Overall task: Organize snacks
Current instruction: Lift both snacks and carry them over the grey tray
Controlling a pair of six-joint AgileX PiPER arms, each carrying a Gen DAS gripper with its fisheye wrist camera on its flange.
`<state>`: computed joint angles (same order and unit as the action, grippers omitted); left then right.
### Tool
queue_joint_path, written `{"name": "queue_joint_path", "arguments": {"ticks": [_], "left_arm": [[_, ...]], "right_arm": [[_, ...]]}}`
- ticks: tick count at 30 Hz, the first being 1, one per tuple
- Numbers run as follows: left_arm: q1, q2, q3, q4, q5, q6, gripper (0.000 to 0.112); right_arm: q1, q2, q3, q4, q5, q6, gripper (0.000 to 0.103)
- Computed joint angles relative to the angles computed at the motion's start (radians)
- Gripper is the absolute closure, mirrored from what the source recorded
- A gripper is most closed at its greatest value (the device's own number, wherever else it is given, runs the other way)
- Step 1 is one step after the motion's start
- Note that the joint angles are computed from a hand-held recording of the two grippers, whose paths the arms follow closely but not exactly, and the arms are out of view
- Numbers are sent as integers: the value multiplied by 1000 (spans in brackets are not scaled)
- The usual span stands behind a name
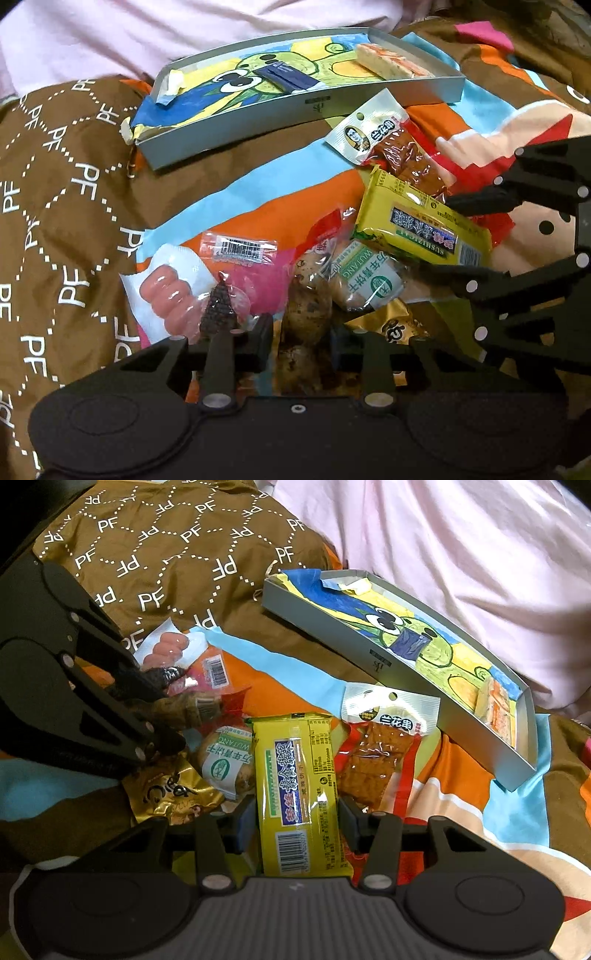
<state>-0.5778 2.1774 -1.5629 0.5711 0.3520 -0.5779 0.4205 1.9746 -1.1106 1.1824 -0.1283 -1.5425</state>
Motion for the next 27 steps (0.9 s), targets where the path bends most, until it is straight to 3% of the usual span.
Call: {"name": "queue_joint_path", "arguments": {"ticks": [3, 5, 11, 16, 21, 27], "left_arm": [[9, -11, 11, -31, -11, 18, 82], [11, -18, 15, -30, -11, 9, 82], [-1, -50, 28, 36, 4, -96, 83], [-19, -73, 7, 97, 34, -163, 83], [-37, -66, -54, 94, 81, -175, 83], [-56, -47, -131, 145, 120, -244, 83]], "right_arm": [[-1, -1, 2, -42, 2, 45, 51], [-1, 0, 8, -158, -4, 171, 51], [22, -7, 45, -416, -96, 426, 52], [25, -18, 58, -421, -139, 427, 53], [12, -4, 25, -272, -74, 287, 54], [31, -26, 89, -472, -232, 471, 54]]}}
